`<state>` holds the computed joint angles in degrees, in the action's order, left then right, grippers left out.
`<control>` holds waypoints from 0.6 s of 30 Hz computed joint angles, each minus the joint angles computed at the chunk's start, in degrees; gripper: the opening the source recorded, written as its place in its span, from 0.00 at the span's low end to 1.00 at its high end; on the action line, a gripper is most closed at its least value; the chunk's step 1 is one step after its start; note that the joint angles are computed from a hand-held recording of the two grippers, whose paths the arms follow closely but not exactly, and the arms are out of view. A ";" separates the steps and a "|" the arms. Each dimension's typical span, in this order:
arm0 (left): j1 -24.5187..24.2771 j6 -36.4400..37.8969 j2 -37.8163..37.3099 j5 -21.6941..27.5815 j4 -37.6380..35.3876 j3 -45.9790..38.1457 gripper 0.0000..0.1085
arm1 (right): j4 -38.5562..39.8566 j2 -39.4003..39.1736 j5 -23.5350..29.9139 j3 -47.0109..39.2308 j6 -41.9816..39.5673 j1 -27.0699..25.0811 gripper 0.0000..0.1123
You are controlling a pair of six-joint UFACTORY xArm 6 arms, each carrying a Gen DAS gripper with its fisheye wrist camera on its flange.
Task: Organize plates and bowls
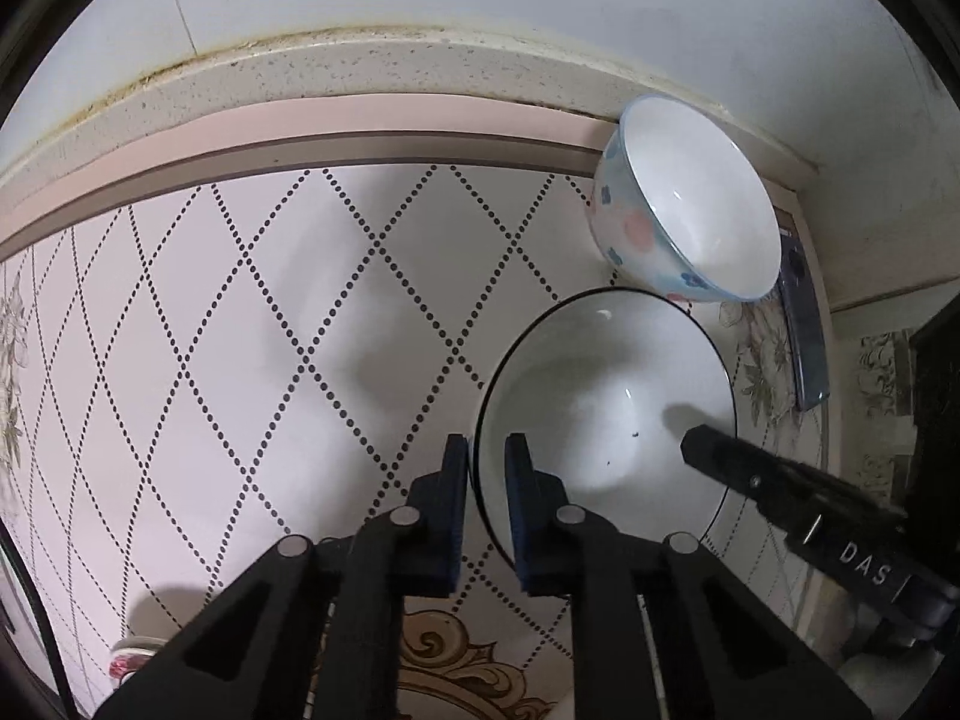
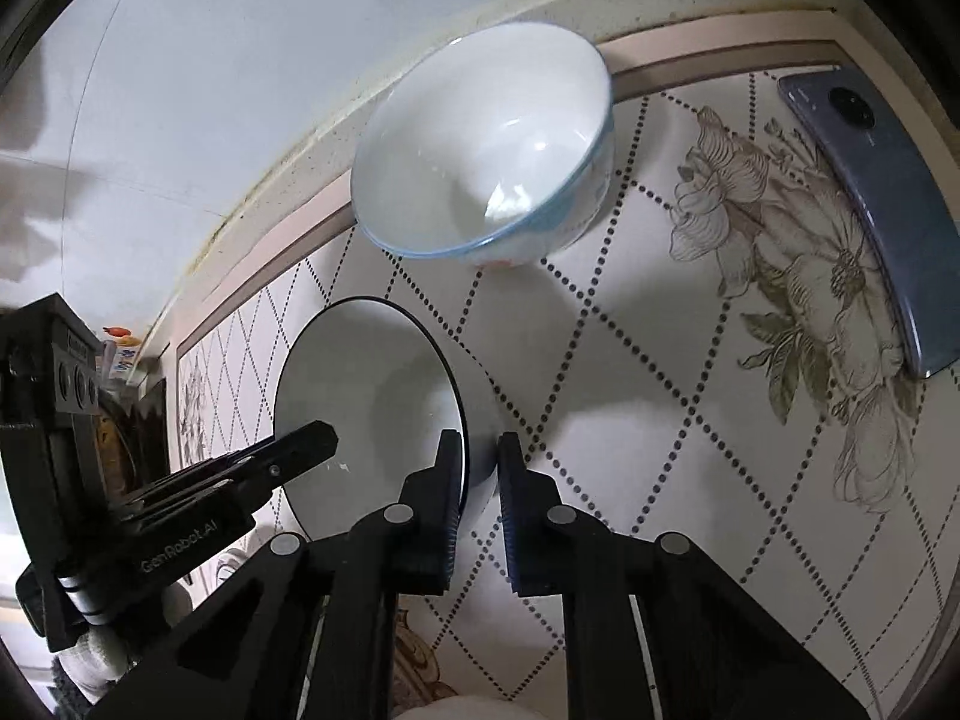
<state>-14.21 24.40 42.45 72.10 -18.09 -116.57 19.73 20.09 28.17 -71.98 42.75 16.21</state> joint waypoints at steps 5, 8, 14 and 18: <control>0.21 1.18 -1.84 -0.84 0.25 2.20 0.09 | -3.20 0.13 2.04 -0.99 1.24 0.04 0.11; 0.57 2.25 -4.67 -0.15 -0.41 4.20 0.09 | -2.91 -1.62 2.39 0.08 1.06 0.40 0.11; 1.89 7.21 -14.52 1.98 -2.65 12.81 0.09 | -6.65 -9.77 4.64 4.16 3.46 2.54 0.11; 3.40 11.48 -22.00 3.29 -4.12 19.73 0.09 | -9.46 -17.20 6.81 8.34 7.09 5.45 0.11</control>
<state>-10.81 35.88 20.46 75.38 -22.22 -96.84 10.28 2.89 34.98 -63.63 49.84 21.66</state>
